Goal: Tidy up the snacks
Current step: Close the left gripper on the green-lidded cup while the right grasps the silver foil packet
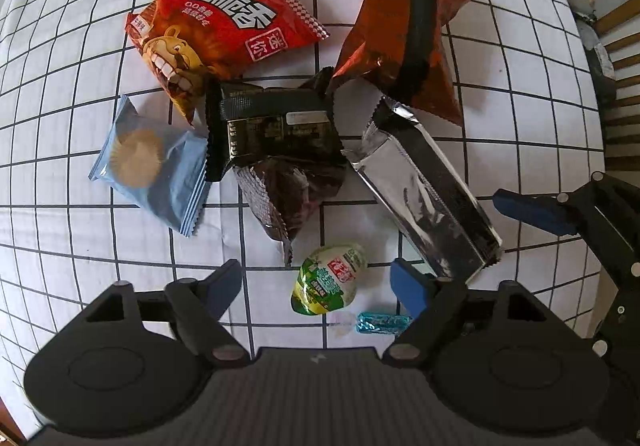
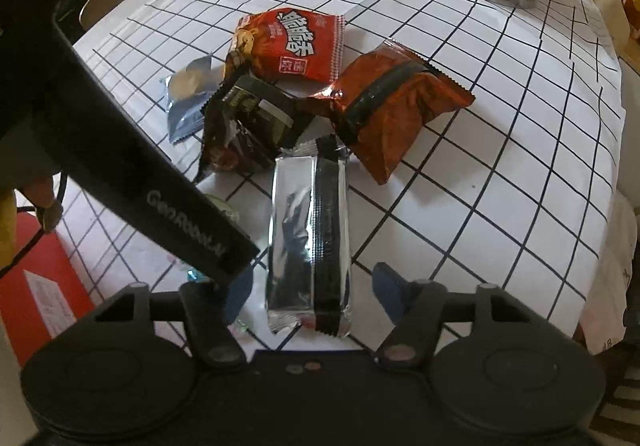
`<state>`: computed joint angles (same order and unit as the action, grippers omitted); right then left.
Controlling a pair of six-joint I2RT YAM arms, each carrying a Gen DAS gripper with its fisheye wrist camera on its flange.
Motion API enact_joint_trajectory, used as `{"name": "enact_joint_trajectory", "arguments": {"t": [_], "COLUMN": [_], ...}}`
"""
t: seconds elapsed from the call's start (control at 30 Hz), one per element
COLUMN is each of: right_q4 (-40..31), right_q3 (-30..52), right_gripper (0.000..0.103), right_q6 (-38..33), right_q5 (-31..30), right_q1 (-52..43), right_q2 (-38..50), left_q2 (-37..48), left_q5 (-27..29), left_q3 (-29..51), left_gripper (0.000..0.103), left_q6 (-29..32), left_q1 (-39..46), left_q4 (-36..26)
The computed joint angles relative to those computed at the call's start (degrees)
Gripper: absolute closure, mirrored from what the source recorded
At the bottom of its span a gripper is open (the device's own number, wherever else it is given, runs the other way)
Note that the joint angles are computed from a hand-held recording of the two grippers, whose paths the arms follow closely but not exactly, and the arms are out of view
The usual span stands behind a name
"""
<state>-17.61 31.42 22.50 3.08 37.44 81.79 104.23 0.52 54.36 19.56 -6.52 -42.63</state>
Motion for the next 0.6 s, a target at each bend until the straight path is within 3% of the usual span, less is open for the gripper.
{"name": "enact_joint_trajectory", "arguments": {"t": [0.17, 0.33, 0.47, 0.6], "right_q4": [2.8, 5.0, 4.9, 5.5], "right_q3": [-0.2, -0.3, 0.3, -0.3], "right_gripper": [0.047, 0.054, 0.062, 0.062], "right_q6": [-1.5, -2.5, -3.1, -2.6], "right_q5": [1.8, 4.0, 6.4, 6.6], "right_q1": [0.9, 2.4, 4.3, 4.4], "right_q2": [2.7, 3.9, 4.6, 4.0], "left_q2": [1.3, 1.2, 0.8, 0.2], "left_q5": [-0.5, -0.4, -0.6, -0.2], "left_q3": [-0.2, -0.9, -1.3, -1.5], "left_gripper": [0.044, 0.05, 0.066, 0.069], "left_q6": [-0.4, -0.2, -0.2, -0.2], "left_q1": [-0.5, -0.8, -1.2, -0.7], "left_q4": [1.1, 3.3, 4.2, 3.8]}}
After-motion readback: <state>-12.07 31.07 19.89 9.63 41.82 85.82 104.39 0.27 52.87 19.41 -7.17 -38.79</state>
